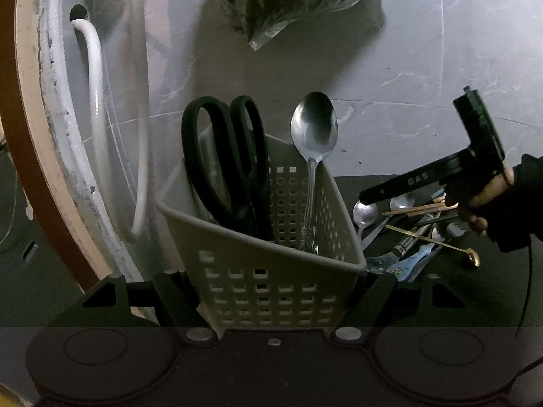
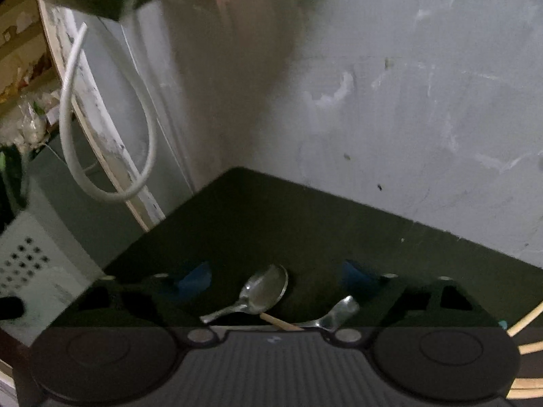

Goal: Organize utensils
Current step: 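Move the right tool back toward the remaining utensils, then grasp a second silver spoon from the pile with the right tool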

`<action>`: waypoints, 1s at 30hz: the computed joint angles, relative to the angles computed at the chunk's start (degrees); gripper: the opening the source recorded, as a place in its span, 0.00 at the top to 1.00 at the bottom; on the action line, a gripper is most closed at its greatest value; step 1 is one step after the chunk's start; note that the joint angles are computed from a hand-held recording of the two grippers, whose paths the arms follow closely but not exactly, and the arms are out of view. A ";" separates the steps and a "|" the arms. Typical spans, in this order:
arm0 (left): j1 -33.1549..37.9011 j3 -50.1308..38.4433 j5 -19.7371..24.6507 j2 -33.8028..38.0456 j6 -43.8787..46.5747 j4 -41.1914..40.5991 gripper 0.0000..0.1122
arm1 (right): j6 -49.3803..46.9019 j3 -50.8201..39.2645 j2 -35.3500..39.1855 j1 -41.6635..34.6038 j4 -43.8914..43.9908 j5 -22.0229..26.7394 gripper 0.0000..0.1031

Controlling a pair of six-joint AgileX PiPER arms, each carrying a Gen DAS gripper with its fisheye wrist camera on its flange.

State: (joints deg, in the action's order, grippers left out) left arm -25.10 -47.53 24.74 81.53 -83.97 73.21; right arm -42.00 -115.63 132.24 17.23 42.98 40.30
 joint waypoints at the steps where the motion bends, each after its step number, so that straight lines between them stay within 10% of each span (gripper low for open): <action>1: -0.13 -0.01 0.27 -0.01 -0.05 -0.06 0.31 | -0.83 0.90 -0.13 -0.12 0.53 -0.22 0.29; 13: -0.59 -0.38 0.93 0.42 -0.61 0.14 0.31 | 4.30 1.06 1.86 -0.07 2.04 -0.64 0.88; 30: 1.00 0.76 -1.77 -0.02 -2.30 3.01 0.31 | -6.20 15.77 -7.41 -0.66 23.70 -10.39 0.99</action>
State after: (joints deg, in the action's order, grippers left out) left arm -24.10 -46.77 22.97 81.51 -86.27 76.22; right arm -48.20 -99.86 124.82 16.57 66.68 29.91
